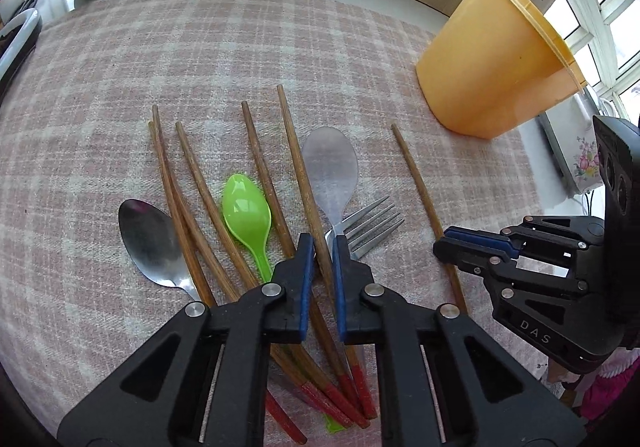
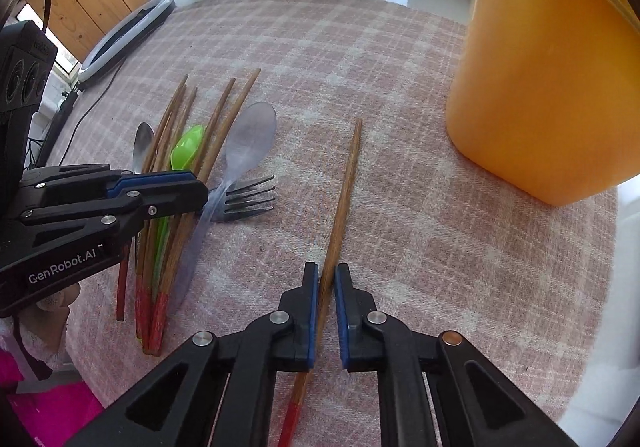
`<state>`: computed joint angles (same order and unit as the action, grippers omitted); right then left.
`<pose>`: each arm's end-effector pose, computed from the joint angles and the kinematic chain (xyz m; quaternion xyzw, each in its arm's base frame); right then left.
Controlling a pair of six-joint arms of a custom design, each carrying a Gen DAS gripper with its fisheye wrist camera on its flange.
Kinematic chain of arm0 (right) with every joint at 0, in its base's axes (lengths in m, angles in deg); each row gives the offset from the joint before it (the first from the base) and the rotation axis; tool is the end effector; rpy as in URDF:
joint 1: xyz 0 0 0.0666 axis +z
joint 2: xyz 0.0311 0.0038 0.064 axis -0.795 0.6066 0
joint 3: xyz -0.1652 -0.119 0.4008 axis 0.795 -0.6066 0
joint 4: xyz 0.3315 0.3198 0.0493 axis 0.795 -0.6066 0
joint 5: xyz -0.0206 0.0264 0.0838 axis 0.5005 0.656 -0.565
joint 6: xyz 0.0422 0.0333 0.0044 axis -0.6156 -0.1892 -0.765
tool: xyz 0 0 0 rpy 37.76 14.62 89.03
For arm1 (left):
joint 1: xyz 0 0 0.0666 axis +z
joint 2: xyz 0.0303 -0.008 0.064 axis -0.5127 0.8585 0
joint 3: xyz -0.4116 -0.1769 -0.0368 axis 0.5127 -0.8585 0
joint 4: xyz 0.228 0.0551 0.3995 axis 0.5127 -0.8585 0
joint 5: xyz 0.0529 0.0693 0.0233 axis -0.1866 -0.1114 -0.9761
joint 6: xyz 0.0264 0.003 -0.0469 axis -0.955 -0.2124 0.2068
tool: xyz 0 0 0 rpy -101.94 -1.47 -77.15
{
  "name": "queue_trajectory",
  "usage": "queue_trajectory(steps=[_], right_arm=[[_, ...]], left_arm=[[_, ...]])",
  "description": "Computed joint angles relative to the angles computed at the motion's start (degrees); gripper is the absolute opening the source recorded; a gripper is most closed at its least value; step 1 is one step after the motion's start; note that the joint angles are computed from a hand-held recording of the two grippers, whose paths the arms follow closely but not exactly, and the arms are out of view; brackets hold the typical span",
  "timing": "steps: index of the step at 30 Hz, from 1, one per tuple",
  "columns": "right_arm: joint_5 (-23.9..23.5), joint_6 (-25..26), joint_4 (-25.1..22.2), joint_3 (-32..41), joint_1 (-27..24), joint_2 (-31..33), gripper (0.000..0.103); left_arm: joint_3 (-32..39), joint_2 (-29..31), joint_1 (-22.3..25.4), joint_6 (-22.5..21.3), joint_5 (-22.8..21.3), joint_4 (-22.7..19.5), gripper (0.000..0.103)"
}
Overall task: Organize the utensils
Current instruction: 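Close the left tool on a chopstick while the right tool grasps another chopstick, then carry both held chopsticks upright over the yellow container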
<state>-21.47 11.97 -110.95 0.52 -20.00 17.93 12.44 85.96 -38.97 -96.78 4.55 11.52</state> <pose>0.3721 0.2376 0.3780 -0.0544 0.9872 0.0697 0.1328 0.4225 -0.0745 0.3665 0.1722 0.9570 -0.1916 0.1336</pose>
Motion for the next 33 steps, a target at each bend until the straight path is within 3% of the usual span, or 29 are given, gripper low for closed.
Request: queue_trajectory(steps=[6,11,20,33], right_arm=[[-3.2,-3.8,3.3,-2.1,-1.4,-3.1,0.004],[-2.8,-5.8,5.5,-3.4,-1.2,-6.9,0.004],[2.3,-8.5,8.0,-4.0,-0.6,-12.8,0.004],[9.8,-6.8,7.7,-1.0,-0.3,-17.4,0.004]], left_arm=[[0.1,-1.0,1.7,0.5,3.2,-0.9,0.006],[0.4,-3.0,2.7,0.7,5.0,-0.8,0.006],[2.3,-5.8,2.8,1.4,8.1,-0.2,0.005],[5.7,-8.4,-0.2,3.0,9.7,3.8,0.004]])
